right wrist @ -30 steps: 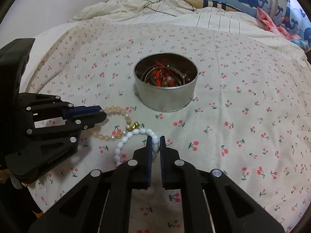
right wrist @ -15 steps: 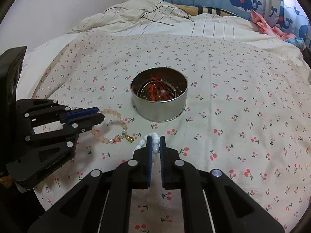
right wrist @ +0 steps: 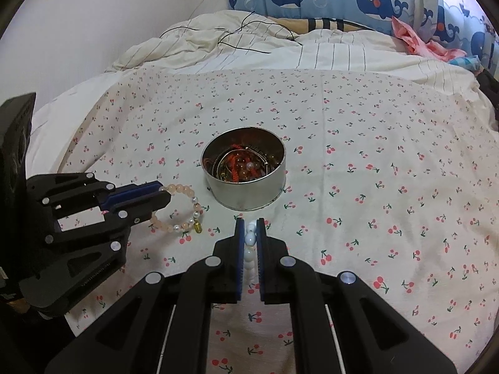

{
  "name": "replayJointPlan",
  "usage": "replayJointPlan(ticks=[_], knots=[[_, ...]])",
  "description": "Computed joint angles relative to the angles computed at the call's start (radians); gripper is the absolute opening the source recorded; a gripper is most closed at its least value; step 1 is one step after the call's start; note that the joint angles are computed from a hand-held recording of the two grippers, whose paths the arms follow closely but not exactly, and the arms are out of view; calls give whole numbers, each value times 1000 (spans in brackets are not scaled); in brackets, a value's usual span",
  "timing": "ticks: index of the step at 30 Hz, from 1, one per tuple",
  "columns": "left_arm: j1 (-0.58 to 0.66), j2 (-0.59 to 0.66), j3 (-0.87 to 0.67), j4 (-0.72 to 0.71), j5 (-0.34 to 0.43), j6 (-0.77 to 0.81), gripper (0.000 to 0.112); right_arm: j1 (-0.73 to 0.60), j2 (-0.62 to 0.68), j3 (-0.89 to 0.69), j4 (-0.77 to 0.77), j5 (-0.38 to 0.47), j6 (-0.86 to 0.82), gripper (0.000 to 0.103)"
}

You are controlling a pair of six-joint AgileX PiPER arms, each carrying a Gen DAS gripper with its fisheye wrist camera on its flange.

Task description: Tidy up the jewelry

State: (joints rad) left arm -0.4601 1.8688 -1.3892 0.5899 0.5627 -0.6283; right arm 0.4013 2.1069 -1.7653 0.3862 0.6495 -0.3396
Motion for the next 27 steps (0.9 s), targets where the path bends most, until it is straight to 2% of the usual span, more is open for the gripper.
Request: replayJointPlan(ticks=[9, 15, 19, 21, 23, 24, 25, 27], knots=[[7, -5, 3, -8, -7, 6, 7, -11, 3, -8, 20, 5, -7, 8], [77, 17, -12, -190, -10, 134, 7, -23, 33, -50, -30, 36, 53, 8], [134, 58, -39, -331, 30, 239, 7, -30, 87, -120, -154, 104, 177, 8], [148, 71, -37, -346, 42, 233, 7, -36, 112, -148, -175, 139, 199, 10], [169, 78, -37, -392, 49, 260, 8, -50, 126, -164, -181, 162, 220, 39], [176, 77, -32, -401, 46, 263, 8, -55, 121, -153, -172, 150, 215, 60], [182, 73, -23, -399, 41, 255, 10, -58, 103, -123, -158, 118, 200, 62], [196, 71, -15, -403, 28, 242, 16, -56, 97, -111, -123, 110, 155, 64]])
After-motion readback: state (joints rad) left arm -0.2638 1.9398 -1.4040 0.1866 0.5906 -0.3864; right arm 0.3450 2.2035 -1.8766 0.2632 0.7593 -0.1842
